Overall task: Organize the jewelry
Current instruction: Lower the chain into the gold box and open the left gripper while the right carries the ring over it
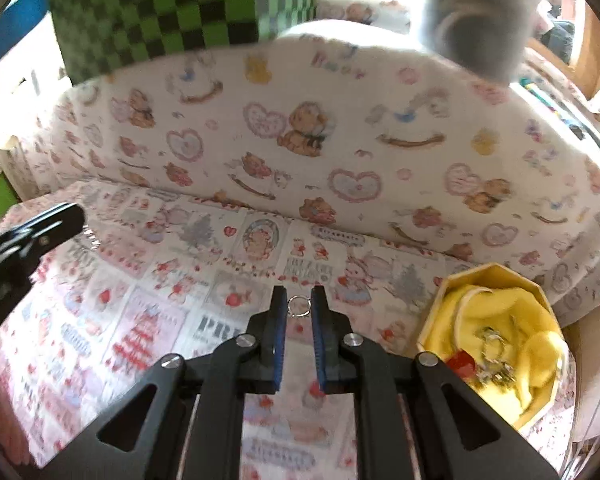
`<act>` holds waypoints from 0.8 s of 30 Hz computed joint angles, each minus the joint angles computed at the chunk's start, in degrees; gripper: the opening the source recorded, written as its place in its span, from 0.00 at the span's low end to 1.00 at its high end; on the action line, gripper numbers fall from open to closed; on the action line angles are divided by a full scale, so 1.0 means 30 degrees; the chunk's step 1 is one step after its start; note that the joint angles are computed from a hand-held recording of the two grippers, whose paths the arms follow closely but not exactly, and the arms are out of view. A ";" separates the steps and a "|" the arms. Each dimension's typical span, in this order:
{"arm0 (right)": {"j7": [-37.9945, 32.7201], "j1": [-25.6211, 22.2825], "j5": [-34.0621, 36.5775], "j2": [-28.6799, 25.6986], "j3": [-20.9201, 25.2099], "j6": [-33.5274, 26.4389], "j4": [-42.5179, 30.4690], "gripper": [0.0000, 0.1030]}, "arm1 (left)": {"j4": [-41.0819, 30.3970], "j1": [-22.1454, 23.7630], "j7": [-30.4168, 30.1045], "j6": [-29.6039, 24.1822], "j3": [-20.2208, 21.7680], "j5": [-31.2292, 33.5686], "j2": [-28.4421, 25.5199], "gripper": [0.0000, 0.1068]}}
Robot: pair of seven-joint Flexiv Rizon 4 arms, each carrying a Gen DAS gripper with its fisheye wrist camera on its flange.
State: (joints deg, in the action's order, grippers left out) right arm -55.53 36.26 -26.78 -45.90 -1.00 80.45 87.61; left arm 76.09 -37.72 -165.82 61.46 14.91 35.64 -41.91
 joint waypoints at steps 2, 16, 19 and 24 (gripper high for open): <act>0.0629 0.0545 -0.0223 0.0712 -0.1099 0.1467 0.1326 0.11 | 0.0173 0.0134 -0.0004 0.0714 -0.0174 -0.0079 0.0068 0.06; -0.1062 -0.0863 0.3429 0.3649 -0.1145 0.8011 0.6240 0.11 | -0.0334 -0.0333 0.0151 0.2904 -0.0772 0.0903 0.0391 0.06; -0.1379 -0.2319 0.4171 0.3527 0.0034 0.8365 0.6108 0.11 | -0.1677 -0.1238 0.1554 0.2173 -0.0432 0.0749 0.0068 0.06; -0.1239 -0.4810 0.4640 0.2924 0.2151 0.8807 0.5686 0.11 | -0.4827 -0.1023 0.5386 0.0456 -0.1613 -0.1018 -0.1530 0.06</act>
